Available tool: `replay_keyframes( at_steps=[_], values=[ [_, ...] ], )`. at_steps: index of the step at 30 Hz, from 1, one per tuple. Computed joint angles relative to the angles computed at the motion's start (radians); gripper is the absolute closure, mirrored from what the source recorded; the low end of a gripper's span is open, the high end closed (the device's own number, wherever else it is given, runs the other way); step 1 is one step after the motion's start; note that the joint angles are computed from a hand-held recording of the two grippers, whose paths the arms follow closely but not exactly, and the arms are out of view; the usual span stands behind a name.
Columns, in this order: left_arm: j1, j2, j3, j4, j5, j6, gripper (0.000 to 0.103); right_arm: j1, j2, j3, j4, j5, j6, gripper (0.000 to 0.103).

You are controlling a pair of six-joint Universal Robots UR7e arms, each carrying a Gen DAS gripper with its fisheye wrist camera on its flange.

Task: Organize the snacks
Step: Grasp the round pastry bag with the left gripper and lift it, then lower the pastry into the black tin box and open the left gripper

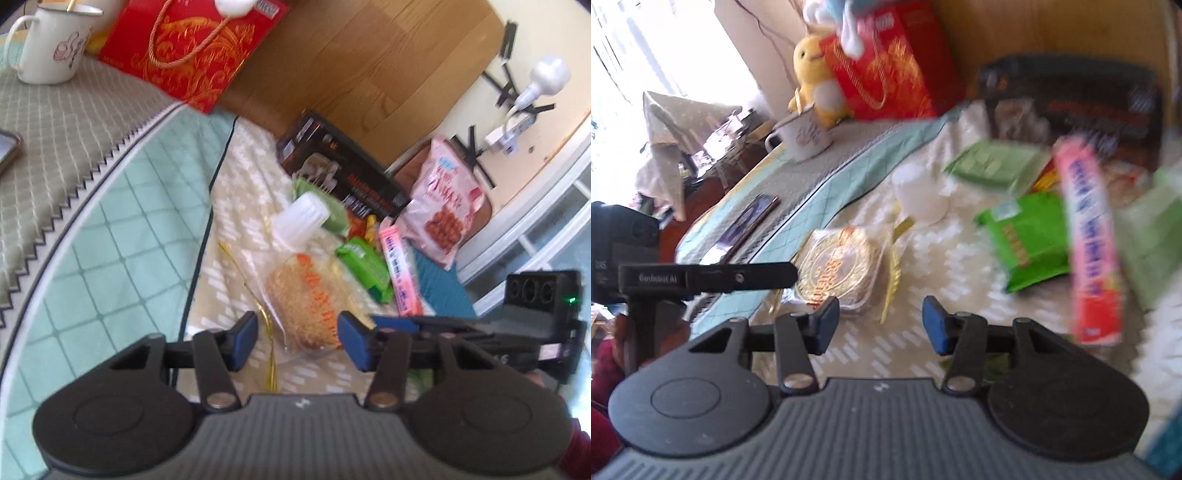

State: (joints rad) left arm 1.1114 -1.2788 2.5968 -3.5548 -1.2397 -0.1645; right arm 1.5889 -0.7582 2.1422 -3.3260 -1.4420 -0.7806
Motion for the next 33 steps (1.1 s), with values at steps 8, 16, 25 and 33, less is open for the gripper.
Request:
replay_keyframes(
  at_steps=[8,16,25,33],
  values=[
    [-0.049,0.001,-0.066,0.038,0.000,0.065,0.070,0.040,-0.074,0.069,-0.050,0.006,-0.073,0.078],
    [-0.077,0.173,-0.382,0.114,-0.061,0.250,0.071,0.053,-0.143,-0.045,-0.107,0.031,0.042,0.078],
    [0.002,0.424,-0.774,0.337,-0.082,0.251,0.069,0.058,-0.051,-0.366,0.031,-0.102,0.188,0.078],
    [0.015,0.511,-0.858,0.340,-0.009,0.256,0.060,0.050,0.052,-0.495,0.037,-0.173,0.190,0.067]
  ],
)
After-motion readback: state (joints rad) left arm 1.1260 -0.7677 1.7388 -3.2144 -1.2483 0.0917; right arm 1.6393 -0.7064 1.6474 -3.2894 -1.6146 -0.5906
